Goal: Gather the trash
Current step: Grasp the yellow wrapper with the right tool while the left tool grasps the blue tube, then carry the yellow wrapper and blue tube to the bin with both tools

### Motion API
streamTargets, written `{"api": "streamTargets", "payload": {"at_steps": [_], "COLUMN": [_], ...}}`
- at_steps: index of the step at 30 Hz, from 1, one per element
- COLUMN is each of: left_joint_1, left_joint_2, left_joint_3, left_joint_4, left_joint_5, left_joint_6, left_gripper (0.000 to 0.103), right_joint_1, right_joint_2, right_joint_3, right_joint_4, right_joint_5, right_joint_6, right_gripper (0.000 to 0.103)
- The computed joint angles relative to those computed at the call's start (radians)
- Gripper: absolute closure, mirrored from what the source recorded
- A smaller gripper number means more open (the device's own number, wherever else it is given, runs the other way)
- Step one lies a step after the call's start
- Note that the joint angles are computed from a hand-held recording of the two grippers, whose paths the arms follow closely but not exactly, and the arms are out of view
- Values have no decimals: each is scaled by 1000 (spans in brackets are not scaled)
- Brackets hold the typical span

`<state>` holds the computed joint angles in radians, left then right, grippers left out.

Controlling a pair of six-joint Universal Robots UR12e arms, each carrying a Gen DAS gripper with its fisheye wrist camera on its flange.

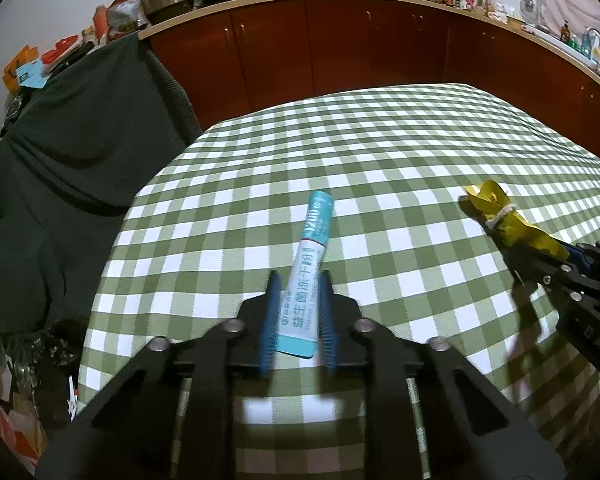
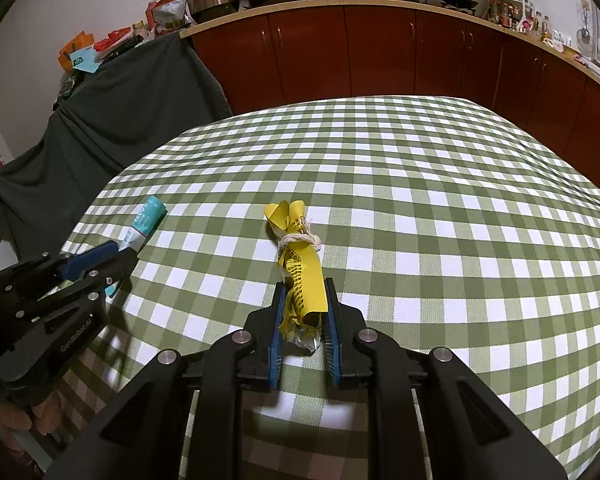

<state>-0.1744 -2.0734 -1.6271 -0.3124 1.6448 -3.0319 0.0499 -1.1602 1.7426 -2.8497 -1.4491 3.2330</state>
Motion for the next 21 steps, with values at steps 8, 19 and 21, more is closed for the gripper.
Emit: {"api": "streamTargets", "payload": {"at_steps": [8, 19, 21], "left_joint_1": [0, -5, -4], "left_joint_2": [0, 2, 3], "left_joint_3": [1, -4, -5], "left_joint_4": [-1, 3, 4], "left_joint_5": [-4, 20, 18], "left_joint_6": [-1, -3, -4], "left_gripper": [86, 86, 86], "right_joint_1": [-1, 1, 2], "right_joint_2": [-1, -8, -9], "right_joint_3": [1, 11, 14], "right_joint_4": [-2, -6, -7], "right_joint_5": [0, -5, -5], "right_joint_6": [4, 17, 20], "right_gripper": [84, 84, 84]}}
